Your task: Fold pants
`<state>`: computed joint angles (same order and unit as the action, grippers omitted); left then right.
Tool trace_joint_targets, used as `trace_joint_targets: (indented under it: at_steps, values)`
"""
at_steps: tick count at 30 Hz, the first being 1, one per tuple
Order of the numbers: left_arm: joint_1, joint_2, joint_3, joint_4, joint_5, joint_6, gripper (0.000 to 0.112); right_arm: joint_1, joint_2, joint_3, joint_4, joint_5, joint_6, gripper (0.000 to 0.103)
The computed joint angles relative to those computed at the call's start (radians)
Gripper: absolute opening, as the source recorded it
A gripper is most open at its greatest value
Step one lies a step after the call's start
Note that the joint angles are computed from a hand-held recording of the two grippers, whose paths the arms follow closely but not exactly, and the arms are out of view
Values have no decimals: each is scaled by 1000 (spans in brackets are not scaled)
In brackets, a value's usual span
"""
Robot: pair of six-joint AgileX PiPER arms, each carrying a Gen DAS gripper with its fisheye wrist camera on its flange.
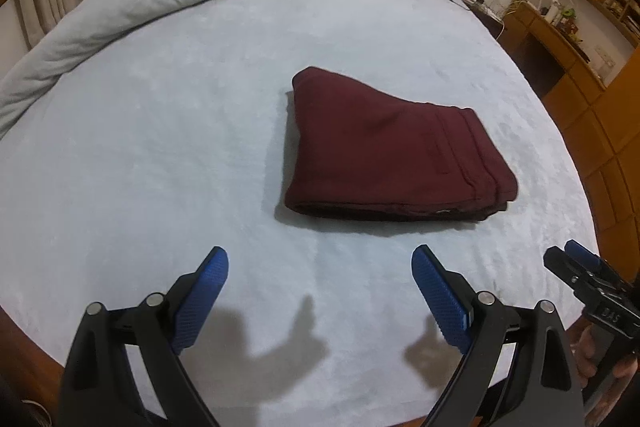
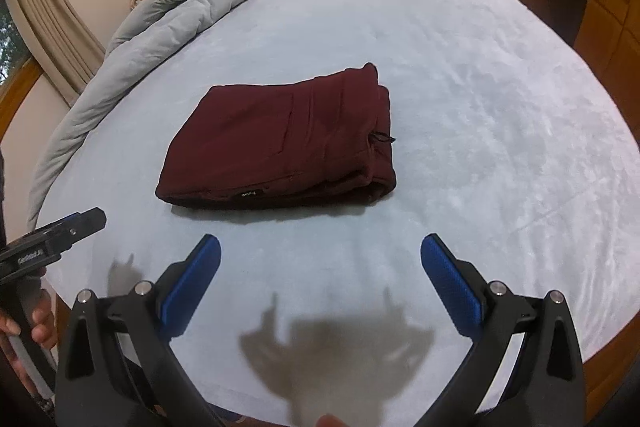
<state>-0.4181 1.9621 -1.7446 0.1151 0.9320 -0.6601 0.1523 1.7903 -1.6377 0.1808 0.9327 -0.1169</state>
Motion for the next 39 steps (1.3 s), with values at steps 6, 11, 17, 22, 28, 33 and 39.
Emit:
trace_joint_targets:
  at_steps: [6,11,17,22,28,33,39]
  values:
    - [-45,-30,-9,56,50,-49,93,41,-40,5,-83,6,61,100]
    - [-74,-33,-35,80,79,-72,93,54,-46,-12,-110,22,83,100]
    - [-109,-34,-62,128,121,-116,93,65,-55,-21,-146,33,103,100]
    - [-119,-47,-50,138,121,-127,93,65,-69,-16,-152,43,107,100]
    - [-119,-45,-54,131,117,-127,93,52,-67,-29,-149,44,106,100]
    - [-134,-27,-93,154,140,-130,93,58,-58,-43,-160,40,112,100]
    - [-142,-9,-124,168,153,-119,93,59,-35,-68,-159,38,109,100]
